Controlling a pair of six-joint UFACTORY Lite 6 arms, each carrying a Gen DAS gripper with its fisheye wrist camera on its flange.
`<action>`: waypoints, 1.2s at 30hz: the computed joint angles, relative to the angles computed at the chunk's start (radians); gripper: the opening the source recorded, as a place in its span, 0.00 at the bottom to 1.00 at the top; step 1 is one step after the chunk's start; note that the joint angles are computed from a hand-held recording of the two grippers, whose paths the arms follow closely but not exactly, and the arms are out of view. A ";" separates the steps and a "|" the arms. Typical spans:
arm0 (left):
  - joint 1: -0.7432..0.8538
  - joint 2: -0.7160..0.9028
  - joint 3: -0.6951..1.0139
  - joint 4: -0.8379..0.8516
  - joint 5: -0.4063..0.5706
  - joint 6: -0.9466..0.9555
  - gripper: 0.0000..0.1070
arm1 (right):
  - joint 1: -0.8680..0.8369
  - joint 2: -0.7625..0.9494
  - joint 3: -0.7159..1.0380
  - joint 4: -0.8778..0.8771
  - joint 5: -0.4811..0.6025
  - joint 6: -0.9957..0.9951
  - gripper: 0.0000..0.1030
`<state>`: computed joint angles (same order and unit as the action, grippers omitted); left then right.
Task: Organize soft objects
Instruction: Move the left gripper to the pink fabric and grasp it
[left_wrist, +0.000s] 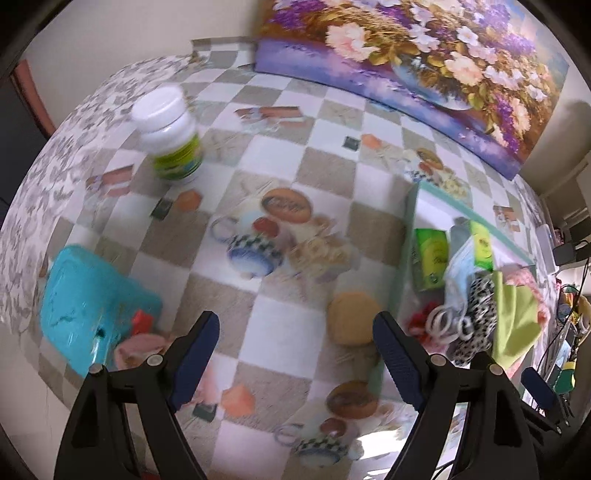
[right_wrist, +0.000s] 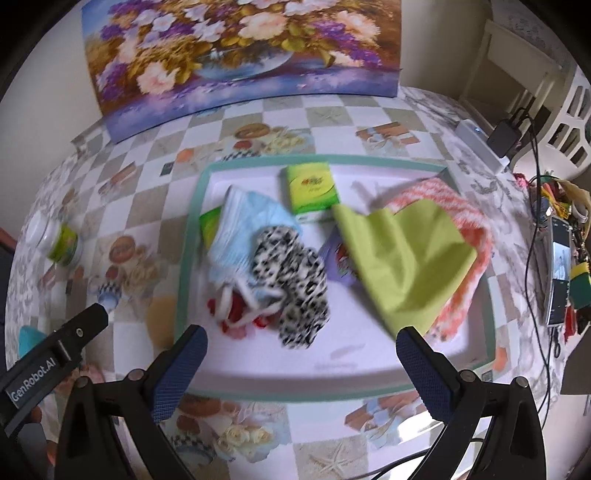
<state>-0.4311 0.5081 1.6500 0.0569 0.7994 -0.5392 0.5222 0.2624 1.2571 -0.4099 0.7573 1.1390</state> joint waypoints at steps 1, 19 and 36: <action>0.006 -0.018 -0.033 -0.003 -0.009 0.001 0.80 | 0.006 -0.001 -0.004 0.000 -0.002 0.004 1.00; -0.017 -0.124 -0.273 0.201 0.013 -0.264 0.80 | 0.071 0.028 -0.011 0.014 -0.017 0.014 1.00; 0.071 -0.067 -0.310 0.094 0.036 -0.256 0.79 | 0.097 0.083 0.036 0.013 0.005 -0.008 1.00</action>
